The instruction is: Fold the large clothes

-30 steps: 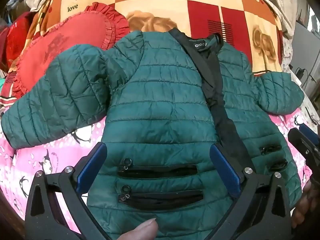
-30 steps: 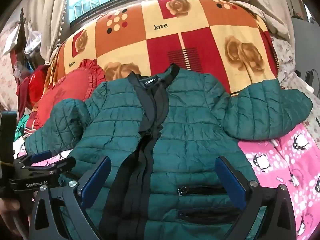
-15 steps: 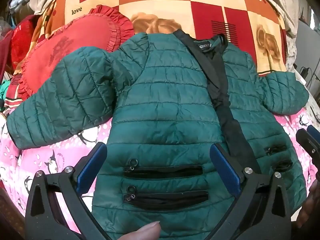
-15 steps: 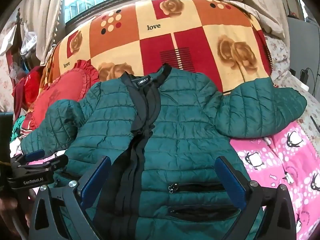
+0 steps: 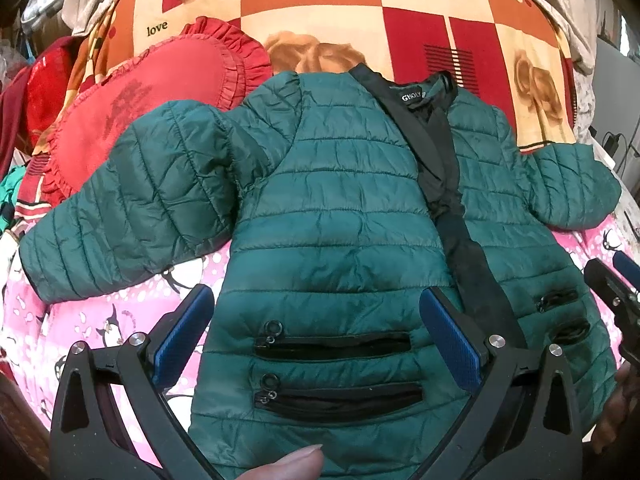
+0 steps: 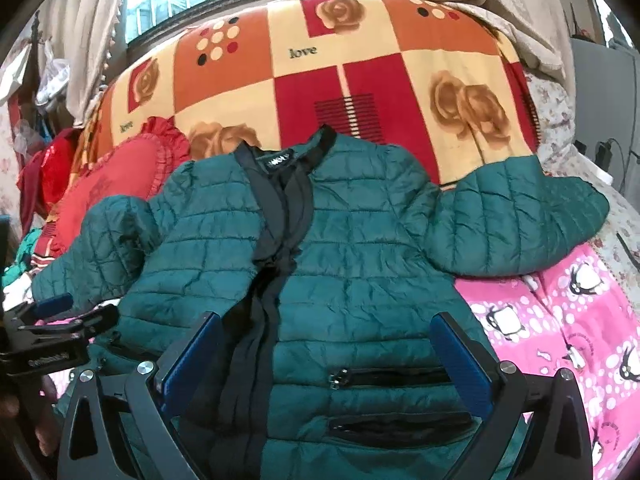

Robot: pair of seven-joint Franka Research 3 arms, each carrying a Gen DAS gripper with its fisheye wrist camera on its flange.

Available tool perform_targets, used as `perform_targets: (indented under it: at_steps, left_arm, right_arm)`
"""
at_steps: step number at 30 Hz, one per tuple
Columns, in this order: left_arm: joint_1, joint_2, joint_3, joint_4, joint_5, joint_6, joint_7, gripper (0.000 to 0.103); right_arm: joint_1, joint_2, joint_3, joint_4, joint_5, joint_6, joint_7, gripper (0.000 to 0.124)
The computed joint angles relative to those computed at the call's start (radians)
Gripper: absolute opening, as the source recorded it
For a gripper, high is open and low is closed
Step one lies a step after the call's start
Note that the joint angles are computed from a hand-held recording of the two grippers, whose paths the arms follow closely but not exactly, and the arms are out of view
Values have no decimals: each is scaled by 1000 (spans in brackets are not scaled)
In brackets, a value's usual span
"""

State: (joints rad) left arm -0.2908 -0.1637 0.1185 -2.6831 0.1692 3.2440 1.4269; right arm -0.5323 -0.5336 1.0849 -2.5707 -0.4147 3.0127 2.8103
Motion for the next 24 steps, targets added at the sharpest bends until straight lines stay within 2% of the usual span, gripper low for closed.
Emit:
perform_targets:
  at_steps: [1, 3, 5, 7, 11, 15, 17, 20, 24]
  left_arm:
    - [-1, 0, 1, 0, 1, 1, 4, 103]
    - [57, 3, -55, -1, 16, 8, -11, 103]
    - [45, 4, -42, 1, 20, 7, -14, 103]
    - [110, 5, -105, -1, 39, 12, -33, 103]
    - [158, 9, -149, 2, 68, 13, -62, 103]
    - [154, 11, -141, 4, 85, 14, -75, 103]
    - [170, 12, -156, 6, 94, 13, -84, 103]
    - [162, 14, -147, 7, 99, 13, -91, 103]
    - [162, 15, -142, 8, 108, 17, -95, 103]
  right_arm:
    - [12, 15, -15, -1, 7, -1, -3, 103]
    - [27, 8, -36, -16, 12, 29, 4, 103]
    - [26, -12, -33, -19, 21, 20, 11, 103]
    - [22, -11, -31, -22, 28, 33, 14, 103]
    - [22, 13, -29, -11, 34, 27, -2, 103]
    - [31, -2, -33, -12, 34, 20, -5, 103]
    - [36, -2, -38, -12, 37, 14, -4, 103]
    - [46, 8, -46, -7, 34, -24, 4, 103]
    - [63, 8, -70, -15, 6, -20, 32, 103]
